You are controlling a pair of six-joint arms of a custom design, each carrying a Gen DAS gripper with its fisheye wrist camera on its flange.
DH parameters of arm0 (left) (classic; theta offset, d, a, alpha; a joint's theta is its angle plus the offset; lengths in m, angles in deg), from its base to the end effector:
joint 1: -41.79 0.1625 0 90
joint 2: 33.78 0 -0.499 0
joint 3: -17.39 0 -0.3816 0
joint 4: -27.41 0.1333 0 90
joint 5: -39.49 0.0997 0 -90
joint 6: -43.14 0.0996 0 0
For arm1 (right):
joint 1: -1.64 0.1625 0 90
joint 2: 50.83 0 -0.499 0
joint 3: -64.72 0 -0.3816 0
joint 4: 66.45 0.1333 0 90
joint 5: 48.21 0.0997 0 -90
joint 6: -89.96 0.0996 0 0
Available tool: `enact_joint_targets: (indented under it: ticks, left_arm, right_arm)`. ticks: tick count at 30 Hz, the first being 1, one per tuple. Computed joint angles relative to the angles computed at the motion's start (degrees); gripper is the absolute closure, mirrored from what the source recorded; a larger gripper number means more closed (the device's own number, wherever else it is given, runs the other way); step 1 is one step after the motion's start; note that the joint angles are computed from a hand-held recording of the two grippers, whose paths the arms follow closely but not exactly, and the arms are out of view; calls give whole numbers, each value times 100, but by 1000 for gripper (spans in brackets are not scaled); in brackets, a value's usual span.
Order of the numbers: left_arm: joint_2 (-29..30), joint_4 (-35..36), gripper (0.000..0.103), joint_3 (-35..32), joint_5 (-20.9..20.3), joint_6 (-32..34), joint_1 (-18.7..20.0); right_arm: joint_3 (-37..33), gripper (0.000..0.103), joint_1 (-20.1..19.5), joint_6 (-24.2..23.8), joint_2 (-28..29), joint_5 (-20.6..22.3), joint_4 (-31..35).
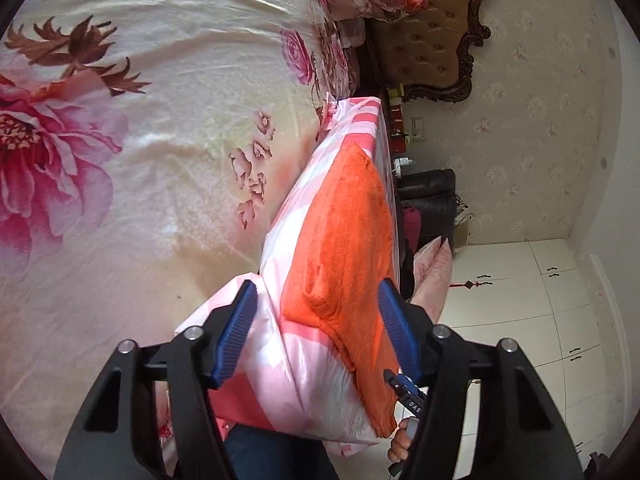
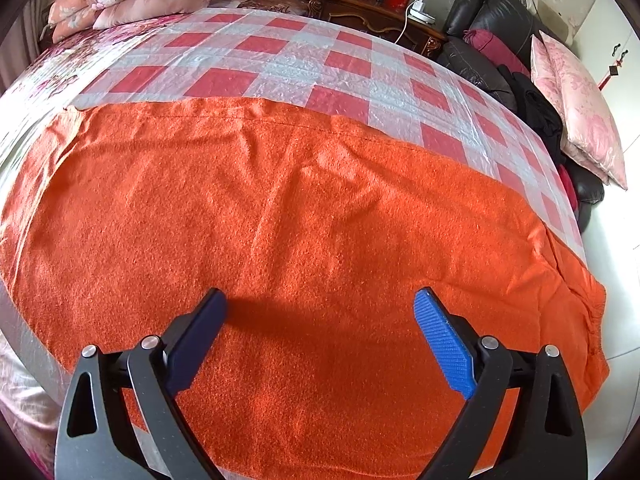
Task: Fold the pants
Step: 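Grasp the side edge of the orange pants with the left gripper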
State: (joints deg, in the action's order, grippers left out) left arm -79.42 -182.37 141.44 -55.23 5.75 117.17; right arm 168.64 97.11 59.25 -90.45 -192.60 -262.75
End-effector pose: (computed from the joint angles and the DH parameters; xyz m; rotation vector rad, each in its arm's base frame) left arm -0.0218 -0.5792 0.1368 0.4787 -2.5843 0.8443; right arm 0.1153 -0.6548 0.1605 0.2486 -2.0444 0.5300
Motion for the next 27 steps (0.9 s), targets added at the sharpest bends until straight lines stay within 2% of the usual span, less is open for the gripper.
enact_joint_targets:
  ticks: [1, 3, 4, 6, 12, 15, 19, 24, 27]
  left_arm:
    - [4, 114, 65, -58, -25, 80, -1]
    - [-15, 283, 72, -124, -79, 300, -32]
    - [-76, 439, 81, -128, 105, 432, -111]
    - [-181, 635, 84, -127, 465, 607, -242]
    - [-536, 1404, 91, -199, 2058, 1067, -965]
    - [-604, 2026, 92, -388, 2962, 1396, -1447]
    - [-577, 2719, 92, -674, 4078, 1707, -2020]
    - [-282, 3550, 92, -1185, 5076, 2129, -2577]
    - [213, 4053, 92, -1610, 5643, 2547, -2991]
  right_arm:
    - [4, 11, -1, 11, -7, 4, 17]
    - [14, 11, -9, 63, -36, 31, 94]
    - [23, 11, -15, 89, -52, 51, 128]
    - [26, 11, -27, 197, -93, 90, 260]
    - [24, 11, -30, 550, -227, 222, 748]
    - [91, 11, -55, 872, -423, 550, 1038]
    - [179, 11, -161, 1418, -811, 1215, 1536]
    - [313, 11, -314, 1757, -1189, 1882, 1826]
    - [391, 11, -509, 2046, -1479, 2676, 2121]
